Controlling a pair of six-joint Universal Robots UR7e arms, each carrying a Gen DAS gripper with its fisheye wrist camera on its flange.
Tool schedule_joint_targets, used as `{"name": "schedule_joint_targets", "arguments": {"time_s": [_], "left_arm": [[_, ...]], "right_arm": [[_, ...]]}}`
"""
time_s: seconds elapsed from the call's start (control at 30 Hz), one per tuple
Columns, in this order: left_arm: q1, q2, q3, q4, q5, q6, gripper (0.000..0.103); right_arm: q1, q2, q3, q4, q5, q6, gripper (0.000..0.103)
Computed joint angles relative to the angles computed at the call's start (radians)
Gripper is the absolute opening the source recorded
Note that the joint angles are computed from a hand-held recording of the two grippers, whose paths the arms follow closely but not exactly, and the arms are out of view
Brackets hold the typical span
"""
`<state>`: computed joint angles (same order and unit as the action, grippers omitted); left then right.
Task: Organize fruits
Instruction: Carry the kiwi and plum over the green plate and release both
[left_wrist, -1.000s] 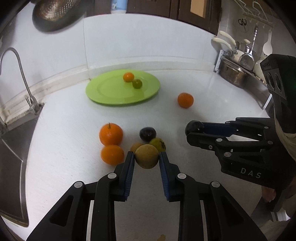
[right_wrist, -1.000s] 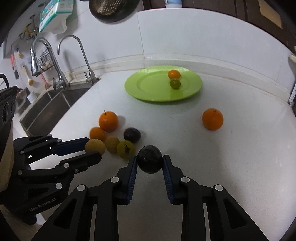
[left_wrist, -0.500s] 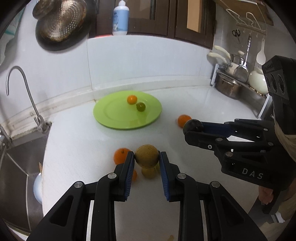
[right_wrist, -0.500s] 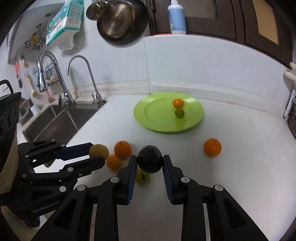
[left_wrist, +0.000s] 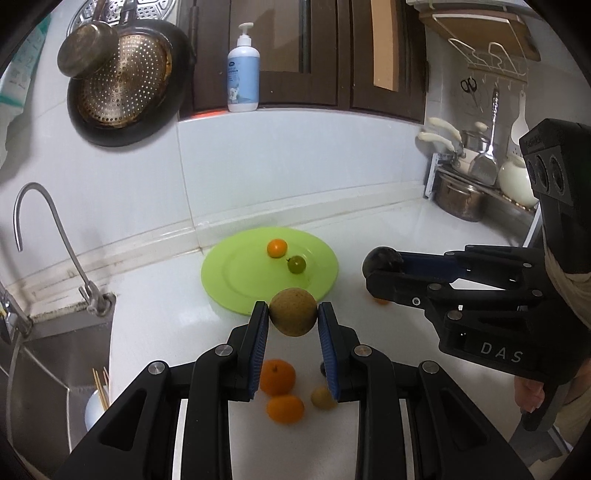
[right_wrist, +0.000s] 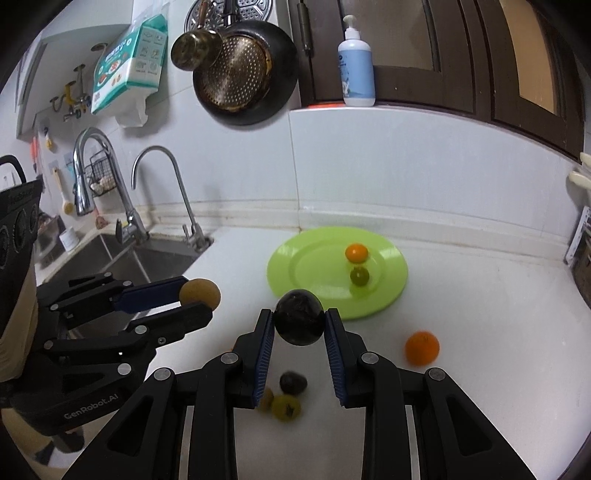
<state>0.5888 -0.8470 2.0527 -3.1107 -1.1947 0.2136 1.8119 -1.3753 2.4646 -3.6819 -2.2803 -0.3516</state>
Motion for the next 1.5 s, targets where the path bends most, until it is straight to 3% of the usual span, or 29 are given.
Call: {"name": "schedule_joint_targets", "arguments": {"time_s": [0.33, 0.63, 0.87, 1.17, 1.5], "left_arm": [[0.032, 0.067, -0.107, 0.011, 0.012, 0.028, 0.028], [0.061, 0.147, -0.243, 0.066, 0.015, 0.043, 0.028], [0.093, 0.223, -0.376, 0.161, 0.002, 0.019, 0.028], [0.138, 0.346, -0.575, 0.308, -0.020, -0.003, 0.028], [0.171, 0.483, -0.773, 0.447, 0.007, 0.011, 0.028]], "right_arm": [[-0.048, 0.006, -0.076, 0.038, 0.068, -0.031, 0.029], [-0.115, 0.006, -0.183, 0.142, 0.126, -0.061, 0.029], [-0.180, 0.015, -0.253, 0.215, 0.179, -0.053, 0.029], [-0.270, 0.054, -0.365, 0.323, 0.193, -0.035, 0.029], [-0.336, 0.123, -0.489, 0.469, 0.207, -0.023, 0.029]]}}
